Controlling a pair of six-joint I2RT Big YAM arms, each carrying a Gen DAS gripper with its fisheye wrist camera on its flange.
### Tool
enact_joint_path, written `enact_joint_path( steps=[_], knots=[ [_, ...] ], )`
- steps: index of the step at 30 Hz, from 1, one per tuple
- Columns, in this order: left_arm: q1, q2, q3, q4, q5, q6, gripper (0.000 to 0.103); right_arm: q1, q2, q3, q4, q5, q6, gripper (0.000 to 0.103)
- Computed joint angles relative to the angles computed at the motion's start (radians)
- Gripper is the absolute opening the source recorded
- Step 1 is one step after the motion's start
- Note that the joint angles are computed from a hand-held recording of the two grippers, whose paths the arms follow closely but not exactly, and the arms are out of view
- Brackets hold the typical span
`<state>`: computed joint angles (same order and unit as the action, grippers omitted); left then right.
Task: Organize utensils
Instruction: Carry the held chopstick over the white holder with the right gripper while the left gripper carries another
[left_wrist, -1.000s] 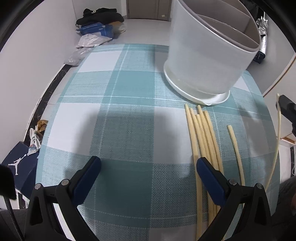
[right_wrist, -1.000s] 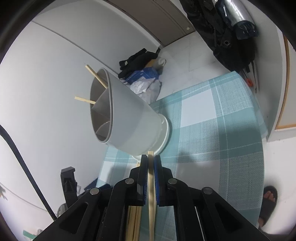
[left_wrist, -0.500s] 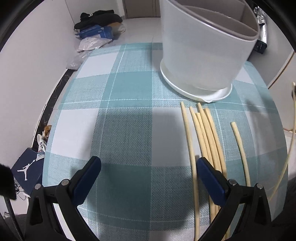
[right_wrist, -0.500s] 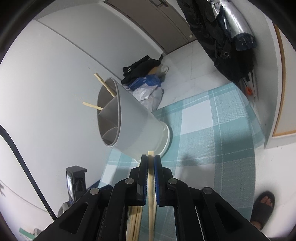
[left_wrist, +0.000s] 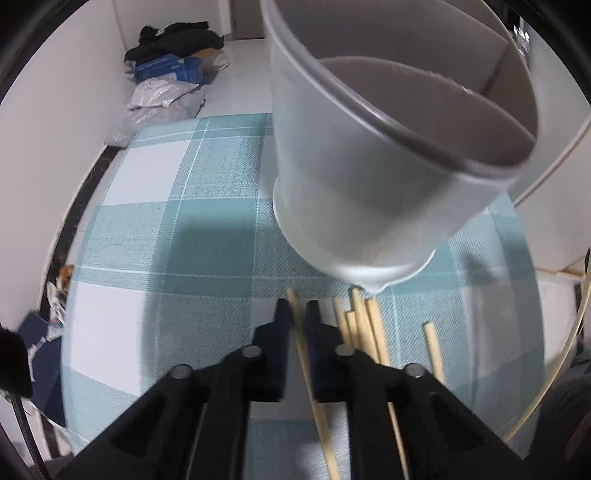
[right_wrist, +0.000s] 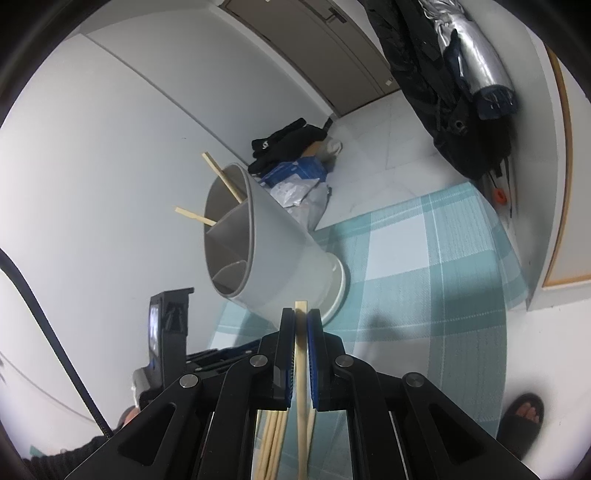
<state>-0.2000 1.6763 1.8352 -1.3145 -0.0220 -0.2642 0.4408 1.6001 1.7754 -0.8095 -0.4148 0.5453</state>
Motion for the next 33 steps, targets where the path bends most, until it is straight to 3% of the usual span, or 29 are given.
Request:
enact_joint_path(
  steps=[5, 12, 16, 25, 33],
  knots=[
    [0.02, -0.041, -0.051, 0.07, 0.017, -0.046, 0.002, 0.009, -0.004, 0.001, 0.011, 0.026, -0.022, 0.006],
    [0.045, -0.192, -0.157, 0.264, 0.064, -0.115, 0.002, 0.044, -0.024, -0.011, 0.032, 0.091, -0.087, 0.006],
    [0.022, -0.257, -0.184, 0.349, 0.044, -0.127, 0.002, 0.072, -0.053, -0.032, 0.074, 0.144, -0.123, 0.006],
    [0.012, -0.293, -0.189, 0.395, 0.038, -0.058, 0.002, 0.125, -0.07, -0.018, 0.087, 0.27, -0.176, 0.006],
    [0.014, -0.311, -0.177, 0.362, 0.049, -0.042, 0.002, 0.148, -0.085, -0.016, 0.079, 0.337, -0.185, 0.005]
  ],
)
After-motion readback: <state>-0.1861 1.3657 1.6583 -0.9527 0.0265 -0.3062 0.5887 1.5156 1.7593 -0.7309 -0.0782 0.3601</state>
